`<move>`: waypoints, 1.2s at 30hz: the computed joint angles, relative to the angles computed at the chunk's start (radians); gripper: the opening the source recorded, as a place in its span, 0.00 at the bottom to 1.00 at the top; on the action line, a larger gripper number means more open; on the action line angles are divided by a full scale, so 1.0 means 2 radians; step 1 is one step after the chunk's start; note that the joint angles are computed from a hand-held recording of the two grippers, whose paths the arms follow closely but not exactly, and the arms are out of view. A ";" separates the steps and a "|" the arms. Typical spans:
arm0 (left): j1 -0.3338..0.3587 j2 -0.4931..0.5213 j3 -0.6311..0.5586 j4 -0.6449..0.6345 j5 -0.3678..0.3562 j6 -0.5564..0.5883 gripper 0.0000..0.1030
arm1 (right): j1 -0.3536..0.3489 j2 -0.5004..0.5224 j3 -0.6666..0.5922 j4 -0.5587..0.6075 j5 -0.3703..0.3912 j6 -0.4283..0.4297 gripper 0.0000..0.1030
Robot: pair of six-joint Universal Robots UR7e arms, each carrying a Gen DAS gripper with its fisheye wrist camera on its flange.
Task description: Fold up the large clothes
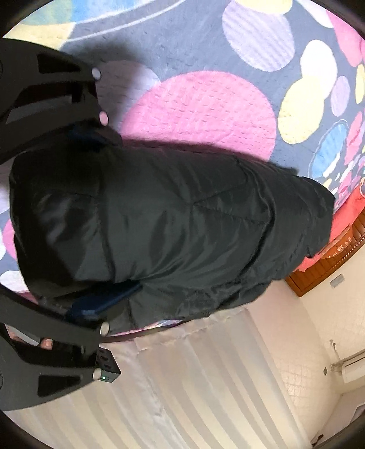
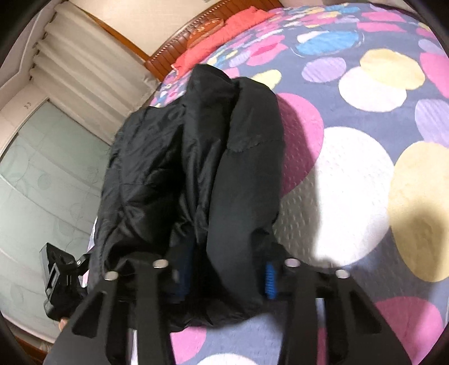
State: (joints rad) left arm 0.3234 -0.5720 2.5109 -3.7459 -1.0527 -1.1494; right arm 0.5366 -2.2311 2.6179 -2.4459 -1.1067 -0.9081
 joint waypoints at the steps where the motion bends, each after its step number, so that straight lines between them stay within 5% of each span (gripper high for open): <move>1: -0.007 -0.008 0.005 0.012 0.003 -0.007 0.70 | -0.013 -0.017 0.001 0.026 0.009 -0.014 0.34; 7: -0.031 0.000 0.023 0.008 0.018 -0.022 0.67 | -0.070 -0.053 0.009 0.092 0.038 -0.079 0.32; 13: -0.028 -0.001 0.025 0.005 0.020 -0.024 0.68 | -0.060 -0.039 0.003 0.077 0.037 -0.073 0.32; 20: -0.040 -0.008 0.037 -0.005 0.017 -0.063 0.77 | -0.089 -0.091 0.002 0.121 0.046 -0.091 0.60; 24: -0.047 -0.022 0.052 -0.010 0.027 -0.066 0.80 | -0.108 -0.130 -0.010 0.149 0.063 -0.110 0.66; 29: -0.020 -0.040 0.032 0.012 0.047 -0.033 0.82 | -0.042 -0.057 -0.027 0.054 0.054 -0.015 0.67; 36: 0.028 -0.047 -0.031 0.097 0.034 0.015 0.82 | 0.097 0.104 -0.047 -0.142 -0.043 0.114 0.62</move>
